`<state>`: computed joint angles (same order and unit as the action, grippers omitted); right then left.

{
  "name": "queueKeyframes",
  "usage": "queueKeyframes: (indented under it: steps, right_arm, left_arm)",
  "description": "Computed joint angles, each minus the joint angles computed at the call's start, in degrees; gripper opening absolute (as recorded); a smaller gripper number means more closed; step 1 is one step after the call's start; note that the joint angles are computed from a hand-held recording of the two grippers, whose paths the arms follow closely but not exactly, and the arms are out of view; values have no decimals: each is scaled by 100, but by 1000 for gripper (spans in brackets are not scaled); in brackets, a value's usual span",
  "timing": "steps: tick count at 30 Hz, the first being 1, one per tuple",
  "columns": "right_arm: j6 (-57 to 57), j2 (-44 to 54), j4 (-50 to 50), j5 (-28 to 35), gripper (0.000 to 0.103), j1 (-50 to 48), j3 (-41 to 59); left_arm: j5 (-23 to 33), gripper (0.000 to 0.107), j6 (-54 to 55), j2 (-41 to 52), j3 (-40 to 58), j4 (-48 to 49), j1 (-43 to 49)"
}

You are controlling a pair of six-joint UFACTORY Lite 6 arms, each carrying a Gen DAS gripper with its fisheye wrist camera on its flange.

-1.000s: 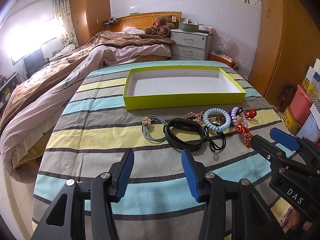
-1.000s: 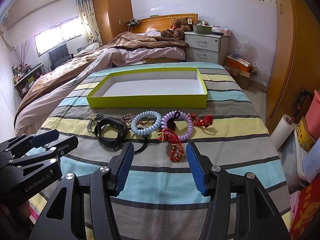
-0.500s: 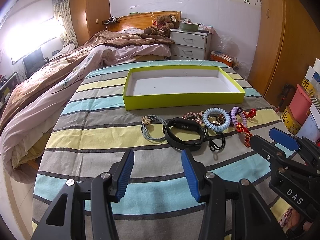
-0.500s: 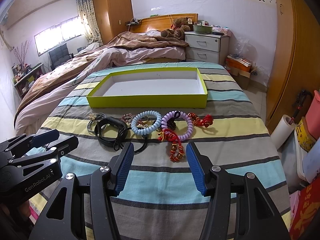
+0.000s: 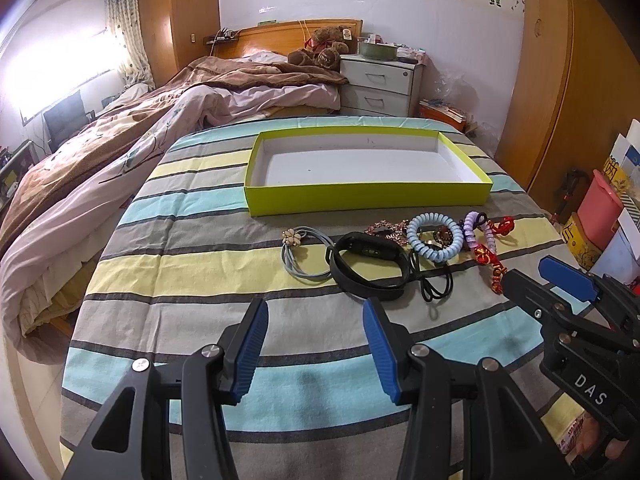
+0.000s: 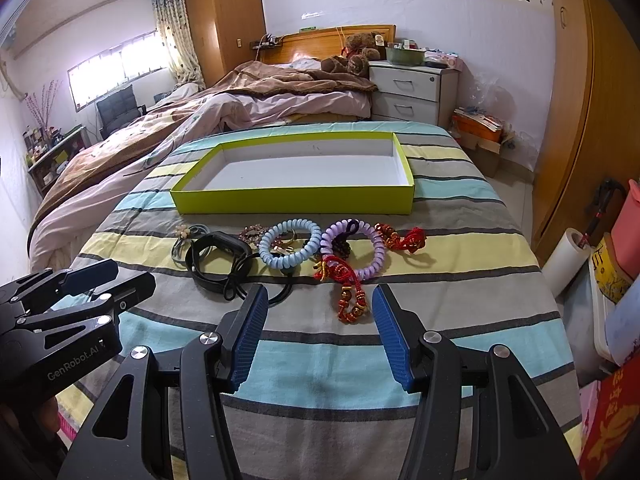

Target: Organize jewelry

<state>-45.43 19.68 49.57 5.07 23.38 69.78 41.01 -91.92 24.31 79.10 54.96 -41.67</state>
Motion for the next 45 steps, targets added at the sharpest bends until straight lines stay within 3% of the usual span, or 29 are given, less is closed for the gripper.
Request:
queueKeyframes:
  steps: [4,10,16,20,26,27,29,32,35,38,45]
  right_arm:
    - [7,96,-28,44,55,-54,100]
    - [-1386,264,1307,266,55,-406,181]
    - [-967,732,727,730,55,-609,669]
    - [433,1262,-859,1061,55,-522,1352]
    - [1159,1634,-1649,1243,54,-495,1822]
    - [1160,1635,-1663,1224,51,-492,1814]
    - [1105,1615,-1643,1218,23,-519,1785]
    - [1048,1595,-1615,1205,18,-535,1754]
    - [1207,1600,-1776,1163,15,-536,1773]
    - [1086,1481,-1654,1030,14,-539,1629]
    - [582,1274,-1055,931,14,-660,1429]
  left_arm:
    - [-106,49,40,-7,-46,-31,63]
    - [-869,49,26,-351,-579,19,435]
    - [-1587,49,89,-593,-985,-98,844]
    - [-1982,49,277,-762,-1248,-261,1095]
    - [-2397,49,706,-938,-1514,-702,1508]
    - [-2449,49,790,-943,-1519,-789,1562]
    - [-2626,49,1179,-871,-1451,-1176,1711]
    - [-2548,49,1380,-708,-1214,-1285,1769]
    - [-2728,49,2275,-382,-856,-2055,1945]
    - [-2528,49,1940,-192,-506,-1548,1913]
    - [-2034,49,3105,670,540,-2485,2018]
